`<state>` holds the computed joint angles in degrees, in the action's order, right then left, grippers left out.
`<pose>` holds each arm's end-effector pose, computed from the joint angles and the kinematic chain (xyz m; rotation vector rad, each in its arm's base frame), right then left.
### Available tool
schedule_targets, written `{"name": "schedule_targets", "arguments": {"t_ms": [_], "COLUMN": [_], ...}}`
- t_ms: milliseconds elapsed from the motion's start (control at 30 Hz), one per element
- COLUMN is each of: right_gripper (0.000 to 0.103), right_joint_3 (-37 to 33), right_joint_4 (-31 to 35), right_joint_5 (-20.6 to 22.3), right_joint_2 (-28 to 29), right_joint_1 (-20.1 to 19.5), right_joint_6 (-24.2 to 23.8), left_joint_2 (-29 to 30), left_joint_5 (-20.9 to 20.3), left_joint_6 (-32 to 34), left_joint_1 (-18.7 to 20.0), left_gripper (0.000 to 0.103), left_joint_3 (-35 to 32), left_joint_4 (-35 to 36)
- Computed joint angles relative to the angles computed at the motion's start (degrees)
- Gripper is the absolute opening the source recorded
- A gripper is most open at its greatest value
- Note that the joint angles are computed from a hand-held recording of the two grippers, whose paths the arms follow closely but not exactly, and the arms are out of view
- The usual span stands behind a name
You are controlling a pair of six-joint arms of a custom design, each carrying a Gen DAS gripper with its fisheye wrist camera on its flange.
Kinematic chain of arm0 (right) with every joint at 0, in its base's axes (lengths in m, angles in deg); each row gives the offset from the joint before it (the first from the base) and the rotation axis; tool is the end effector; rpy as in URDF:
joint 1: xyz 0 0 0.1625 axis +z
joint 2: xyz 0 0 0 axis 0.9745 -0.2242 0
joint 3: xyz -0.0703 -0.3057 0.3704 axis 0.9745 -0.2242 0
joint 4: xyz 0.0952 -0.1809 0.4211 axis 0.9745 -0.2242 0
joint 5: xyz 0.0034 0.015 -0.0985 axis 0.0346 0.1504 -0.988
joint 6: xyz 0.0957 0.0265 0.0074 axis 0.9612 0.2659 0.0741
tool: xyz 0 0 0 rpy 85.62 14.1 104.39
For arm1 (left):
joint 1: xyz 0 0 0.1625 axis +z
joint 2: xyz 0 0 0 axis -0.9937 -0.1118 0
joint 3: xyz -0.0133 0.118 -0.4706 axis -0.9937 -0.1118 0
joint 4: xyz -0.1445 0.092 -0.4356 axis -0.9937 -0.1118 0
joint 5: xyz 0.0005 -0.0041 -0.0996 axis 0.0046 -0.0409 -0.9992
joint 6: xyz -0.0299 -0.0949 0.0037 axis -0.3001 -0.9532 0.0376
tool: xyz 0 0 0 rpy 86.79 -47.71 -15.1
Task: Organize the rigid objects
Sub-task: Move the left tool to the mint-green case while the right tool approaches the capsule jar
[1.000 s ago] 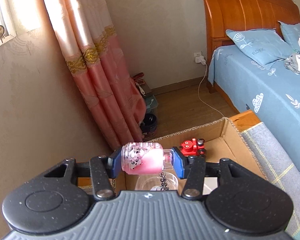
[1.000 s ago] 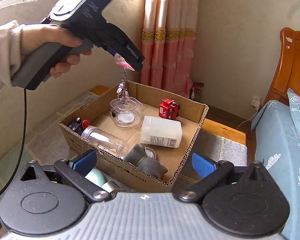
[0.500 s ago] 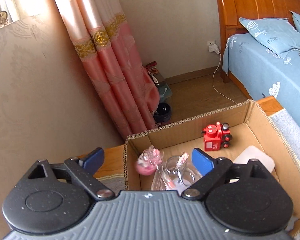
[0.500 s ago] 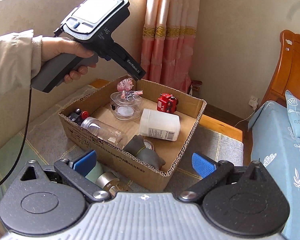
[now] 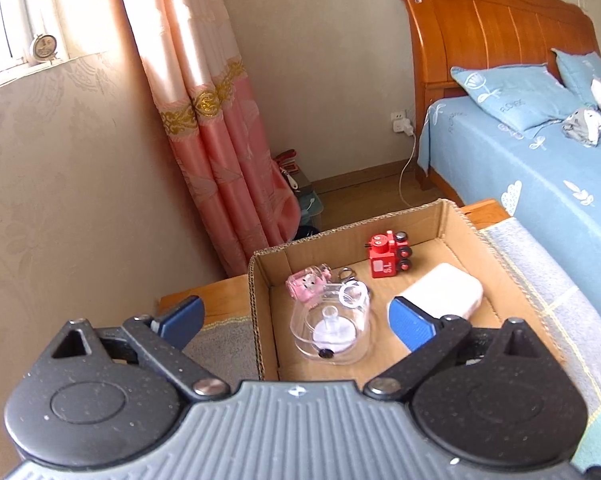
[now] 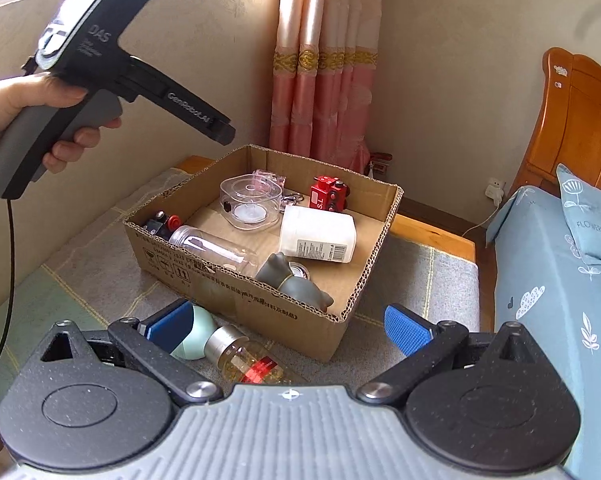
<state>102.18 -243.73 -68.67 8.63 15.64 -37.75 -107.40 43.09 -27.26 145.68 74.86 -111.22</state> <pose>0.1598 -0.8356 0.1612 1.3410 -2.3173 0.6378 -0.1902 -0.8399 0.1608 0.2041 1.9225 -0.9730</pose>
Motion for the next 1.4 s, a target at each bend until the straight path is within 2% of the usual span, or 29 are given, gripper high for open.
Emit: {"name": "schedule_targets", "arguments": {"t_ms": [133, 267, 500, 667, 800, 967, 1100, 1200, 1300, 1400], "right_gripper": [0.103, 0.103, 0.103, 0.103, 0.103, 0.103, 0.103, 0.103, 0.103, 0.103], "right_joint_3": [2.4, 3.8, 6.2, 6.0, 4.3, 1.9, 0.3, 0.1, 0.8, 1.4], "right_joint_4": [-4.4, -4.8, -6.8, -11.6, -14.6, -18.9, -18.9, -21.5, -19.0, -17.2], "right_joint_5": [-1.9, -5.1, -6.6, -5.8, -5.1, -6.7, -8.1, -10.6, -10.1, -10.7], "right_joint_2": [-0.1, 0.1, 0.4, 2.4, 5.2, 9.0, 10.7, 11.6, 10.1, 8.7], "right_joint_1": [-0.5, -1.3, -2.3, -1.8, -1.0, 0.3, 0.6, 0.5, -0.3, -1.2], "right_joint_6": [0.9, 4.8, 7.9, 8.0, 7.6, 7.7, 8.0, 5.4, 7.4, 9.4], "left_joint_2": [-1.9, -3.1, -2.4, -3.1, -4.4, -4.7, -5.1, -4.8, -4.5, -3.8], "left_joint_5": [-1.9, -2.4, 0.4, 5.8, 7.4, 8.2, 6.0, 4.3, 1.5, 0.7], "left_joint_6": [-3.2, -10.2, -16.3, -23.0, -26.2, -25.6, -26.1, -25.6, -23.6, -22.2], "left_joint_1": [-1.1, -2.0, -2.8, -3.2, -3.4, -3.4, -3.1, -2.9, -2.4, -2.0], "left_gripper": [0.1, 0.1, 0.1, 0.1, 0.1, 0.1, 0.1, 0.1, 0.1, 0.1], "left_joint_3": [6.5, 12.8, 20.6, 24.2, 26.6, 27.8, 28.7, 28.7, 28.6, 27.6], "left_joint_4": [-5.1, -7.4, -14.1, -9.6, -9.8, -11.4, -11.4, -11.5, -11.6, -9.3]}}
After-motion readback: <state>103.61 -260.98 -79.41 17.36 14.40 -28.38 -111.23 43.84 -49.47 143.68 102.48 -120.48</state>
